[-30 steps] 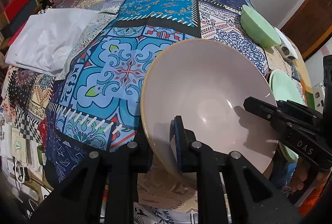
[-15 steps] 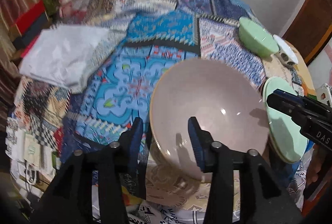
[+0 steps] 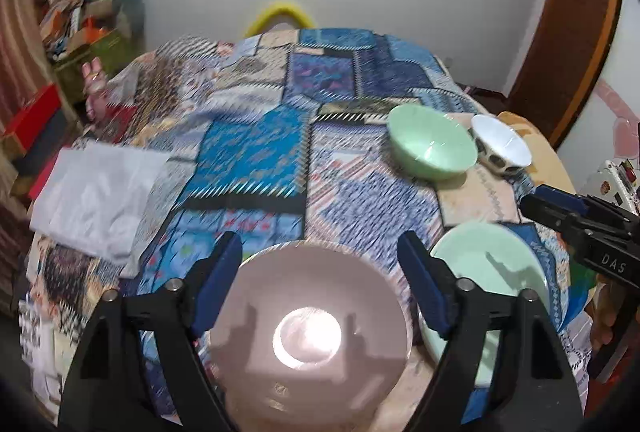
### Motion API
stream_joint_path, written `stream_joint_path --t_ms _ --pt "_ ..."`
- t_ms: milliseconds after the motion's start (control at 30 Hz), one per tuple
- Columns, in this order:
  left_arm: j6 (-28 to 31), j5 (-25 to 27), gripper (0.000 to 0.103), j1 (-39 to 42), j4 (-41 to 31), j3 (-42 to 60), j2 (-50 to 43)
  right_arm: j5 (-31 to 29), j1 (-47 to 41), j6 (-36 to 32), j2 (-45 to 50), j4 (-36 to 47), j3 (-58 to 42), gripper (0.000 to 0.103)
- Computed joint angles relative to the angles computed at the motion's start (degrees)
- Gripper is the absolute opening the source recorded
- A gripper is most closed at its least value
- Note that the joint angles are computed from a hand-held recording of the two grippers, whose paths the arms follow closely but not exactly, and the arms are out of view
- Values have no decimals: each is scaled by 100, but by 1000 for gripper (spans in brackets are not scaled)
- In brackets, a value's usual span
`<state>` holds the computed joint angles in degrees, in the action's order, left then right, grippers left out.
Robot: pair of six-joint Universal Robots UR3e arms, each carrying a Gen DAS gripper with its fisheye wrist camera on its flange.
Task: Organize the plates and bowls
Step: 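Lower the pink bowl onto the pale green plate and open both grippers, then grasp the pale green bowl rim with both grippers and lift it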
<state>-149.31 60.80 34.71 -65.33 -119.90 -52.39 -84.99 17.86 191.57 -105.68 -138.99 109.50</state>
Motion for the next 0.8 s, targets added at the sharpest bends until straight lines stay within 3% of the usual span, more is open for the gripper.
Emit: stream_joint_path --t_ms 133,300,600,667,800 --pt "-810 456 81 -1067 1151 375 -1120 148 -552 -139 -243 181 53 46" --pt "-1385 607 82 -1736 1703 1076 -2362 397 -1021 -374 -117 265 17 47" --pt "-1891 1231 82 -2688 2266 2480 -4270 331 -1221 -583 770 72 -286 54" --pt "-1919 1298 82 -2818 2246 2787 -4614 327 -1235 -579 979 10 -396 60" --pt "-1950 1355 82 -2994 2058 3510 -5362 364 -1306 -577 1399 -120 -638 61"
